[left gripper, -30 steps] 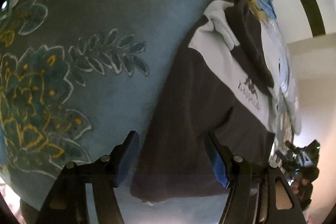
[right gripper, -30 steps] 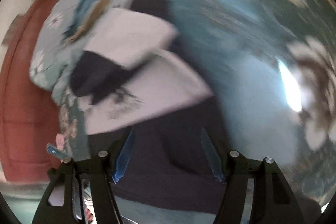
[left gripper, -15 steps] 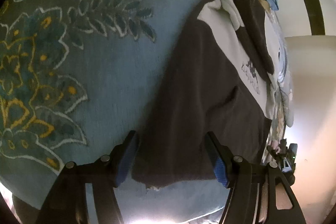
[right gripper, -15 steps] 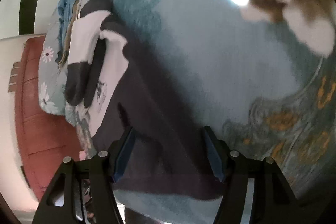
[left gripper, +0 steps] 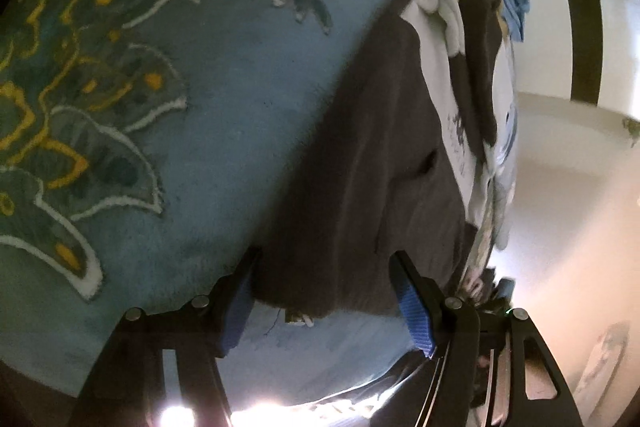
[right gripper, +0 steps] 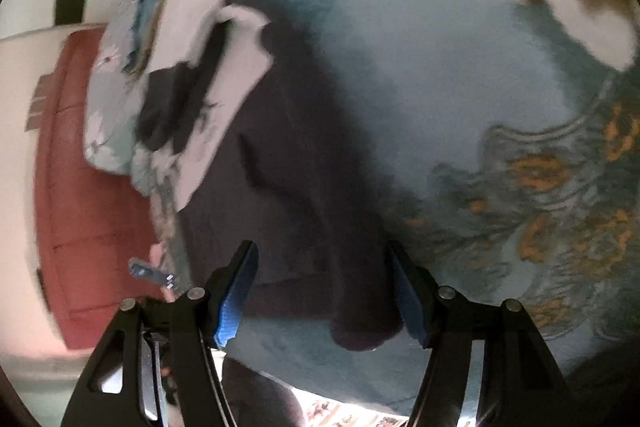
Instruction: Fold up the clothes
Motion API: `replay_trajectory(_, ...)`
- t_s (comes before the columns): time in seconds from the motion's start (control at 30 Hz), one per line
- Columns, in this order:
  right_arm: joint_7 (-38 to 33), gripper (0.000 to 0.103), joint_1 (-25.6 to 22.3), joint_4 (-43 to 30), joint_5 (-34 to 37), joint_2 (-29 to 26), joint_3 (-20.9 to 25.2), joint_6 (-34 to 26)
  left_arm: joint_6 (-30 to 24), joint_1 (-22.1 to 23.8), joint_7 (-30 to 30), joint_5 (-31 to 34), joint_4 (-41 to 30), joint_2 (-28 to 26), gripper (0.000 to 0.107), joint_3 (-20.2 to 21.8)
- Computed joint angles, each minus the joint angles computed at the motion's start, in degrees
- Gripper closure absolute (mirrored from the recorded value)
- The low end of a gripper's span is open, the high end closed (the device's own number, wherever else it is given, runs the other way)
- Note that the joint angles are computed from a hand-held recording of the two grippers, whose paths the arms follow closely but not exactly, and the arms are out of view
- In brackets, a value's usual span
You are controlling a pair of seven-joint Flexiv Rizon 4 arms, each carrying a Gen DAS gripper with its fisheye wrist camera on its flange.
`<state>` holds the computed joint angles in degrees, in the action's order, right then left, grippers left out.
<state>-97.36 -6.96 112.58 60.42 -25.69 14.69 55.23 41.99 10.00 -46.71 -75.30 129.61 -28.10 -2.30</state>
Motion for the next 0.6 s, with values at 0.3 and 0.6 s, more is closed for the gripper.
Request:
replay_trajectory(0.3,-1.46,0.036,-1.04,-0.91,2.02,-1.40,0.18,-0.65,4.64,-2.92,2.72,-3.97,0.98,0.98,0.040,-0.28)
replay_trajectory(0.6,-1.01,0.089,1.54,1.05,-2.53,1.38,0.09,-0.38,9.10,-3.32,0.25,2.78,2.13,2.53,0.083,-0.03)
